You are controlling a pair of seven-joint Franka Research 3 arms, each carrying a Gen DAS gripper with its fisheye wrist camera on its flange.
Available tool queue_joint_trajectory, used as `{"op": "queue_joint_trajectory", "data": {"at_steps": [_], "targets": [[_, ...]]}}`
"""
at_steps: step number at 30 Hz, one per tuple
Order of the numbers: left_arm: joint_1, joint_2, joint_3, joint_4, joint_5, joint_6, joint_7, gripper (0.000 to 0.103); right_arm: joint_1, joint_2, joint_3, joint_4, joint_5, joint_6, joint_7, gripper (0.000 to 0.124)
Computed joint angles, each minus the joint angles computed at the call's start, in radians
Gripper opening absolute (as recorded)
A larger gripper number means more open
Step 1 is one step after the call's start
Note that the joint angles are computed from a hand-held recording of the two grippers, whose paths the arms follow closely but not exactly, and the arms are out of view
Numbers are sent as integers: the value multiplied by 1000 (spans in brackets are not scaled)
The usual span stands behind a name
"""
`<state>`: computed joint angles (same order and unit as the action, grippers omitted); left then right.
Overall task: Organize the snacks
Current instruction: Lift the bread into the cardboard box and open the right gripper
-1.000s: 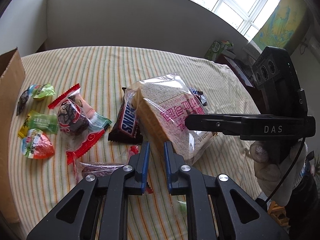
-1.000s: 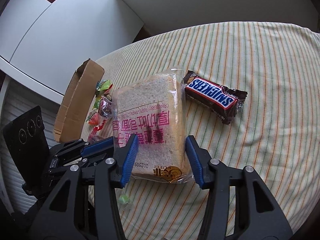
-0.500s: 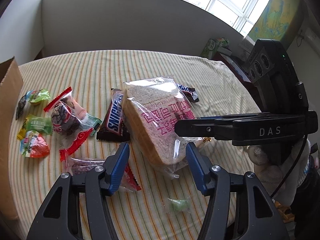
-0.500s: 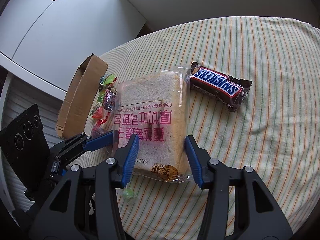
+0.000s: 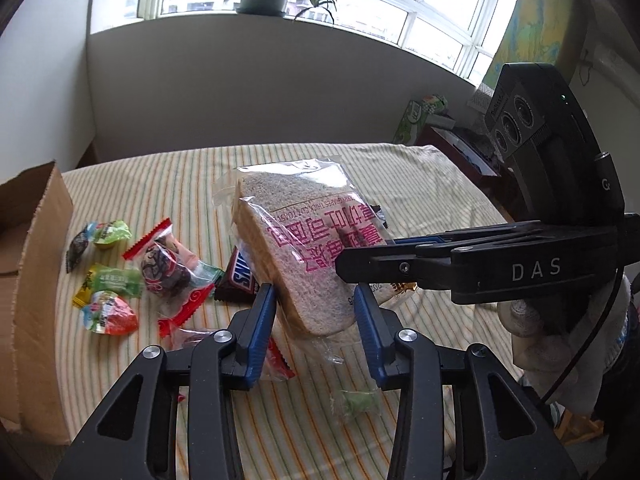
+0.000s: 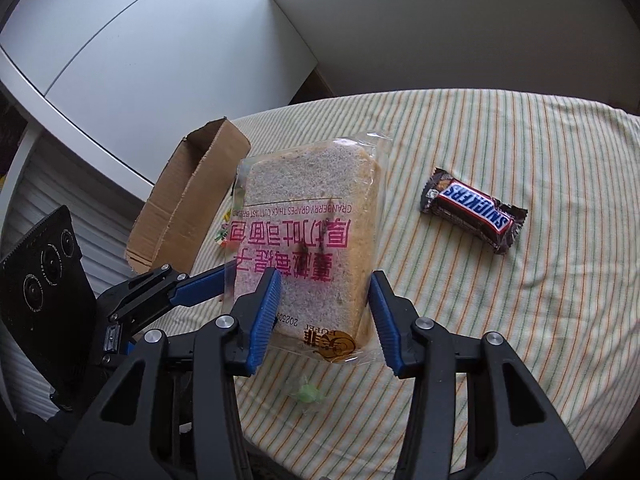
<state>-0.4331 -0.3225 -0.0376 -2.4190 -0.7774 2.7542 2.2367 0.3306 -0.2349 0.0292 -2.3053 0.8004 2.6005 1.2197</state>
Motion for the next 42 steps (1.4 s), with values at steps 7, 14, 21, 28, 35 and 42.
{"op": "queue_joint_trajectory", "data": {"at_steps": [7, 14, 21, 28, 35, 42], "targets": [[-22, -115, 79, -77, -28, 91, 59, 39, 33, 46, 48, 113, -90, 21, 47, 48], [-57, -153, 176, -118, -11, 180, 54, 39, 71, 161, 88, 268, -157, 12, 80, 48], [-65, -171, 283, -142, 21, 224, 28, 39, 106, 312, 129, 461, -260, -32, 122, 48], [-50, -172, 376, -145, 49, 221, 1, 39, 149, 458, 154, 633, -338, -58, 154, 48], [-7, -142, 389, -133, 54, 206, -25, 37, 174, 560, 161, 746, -382, -101, 187, 48], [47, -112, 346, -129, 66, 226, -53, 32, 191, 566, 147, 743, -438, -97, 228, 48]]}}
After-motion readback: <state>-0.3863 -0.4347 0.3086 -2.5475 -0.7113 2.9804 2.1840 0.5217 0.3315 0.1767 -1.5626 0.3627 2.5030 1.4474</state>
